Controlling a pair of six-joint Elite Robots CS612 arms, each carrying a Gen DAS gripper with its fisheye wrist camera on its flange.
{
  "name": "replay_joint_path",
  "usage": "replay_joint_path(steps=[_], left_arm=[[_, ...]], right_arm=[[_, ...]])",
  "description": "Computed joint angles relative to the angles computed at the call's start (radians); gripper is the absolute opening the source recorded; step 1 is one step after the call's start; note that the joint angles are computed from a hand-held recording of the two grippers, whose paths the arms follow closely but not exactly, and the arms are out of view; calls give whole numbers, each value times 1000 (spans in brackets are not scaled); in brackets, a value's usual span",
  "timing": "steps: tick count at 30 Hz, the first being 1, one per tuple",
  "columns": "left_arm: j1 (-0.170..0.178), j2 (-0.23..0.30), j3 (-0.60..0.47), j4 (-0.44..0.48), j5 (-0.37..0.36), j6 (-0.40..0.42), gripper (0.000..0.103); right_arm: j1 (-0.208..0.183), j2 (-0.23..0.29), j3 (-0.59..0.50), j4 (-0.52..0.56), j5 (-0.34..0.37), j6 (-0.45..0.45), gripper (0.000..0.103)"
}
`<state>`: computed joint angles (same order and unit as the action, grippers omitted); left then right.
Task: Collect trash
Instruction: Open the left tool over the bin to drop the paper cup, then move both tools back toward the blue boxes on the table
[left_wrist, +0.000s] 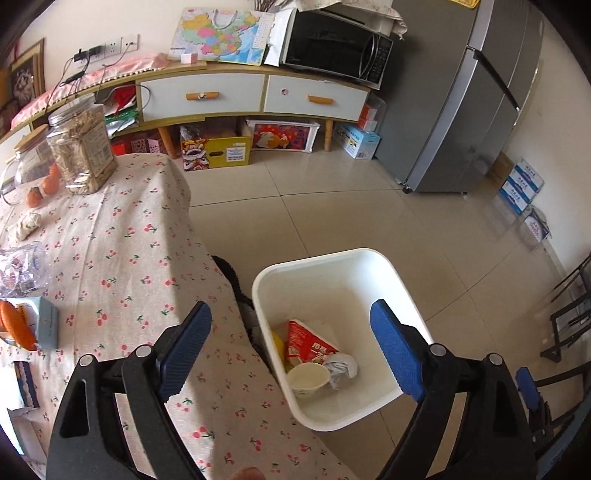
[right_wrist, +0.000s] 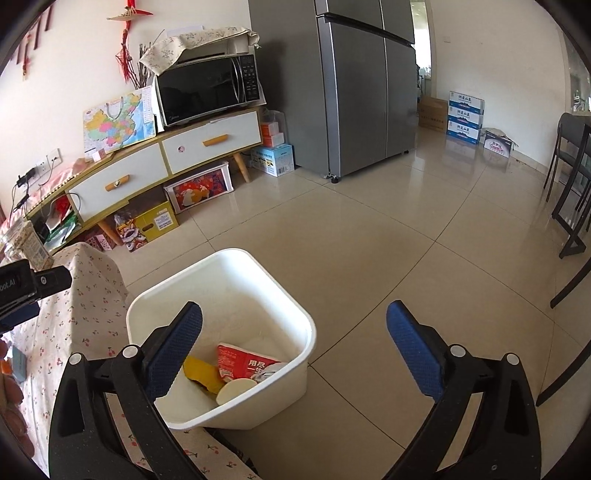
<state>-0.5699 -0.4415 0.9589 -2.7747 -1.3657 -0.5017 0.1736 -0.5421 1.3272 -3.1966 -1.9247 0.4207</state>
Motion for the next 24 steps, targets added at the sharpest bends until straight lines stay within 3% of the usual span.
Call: replay_joint_path(steps=[8, 24], left_arm=[[3, -92, 199, -76, 196, -28, 88], [28, -239, 508, -177, 356, -138, 88]], right_arm=[[47, 15, -42, 7, 46, -64, 96], [140, 38, -97, 17, 122, -182, 96]])
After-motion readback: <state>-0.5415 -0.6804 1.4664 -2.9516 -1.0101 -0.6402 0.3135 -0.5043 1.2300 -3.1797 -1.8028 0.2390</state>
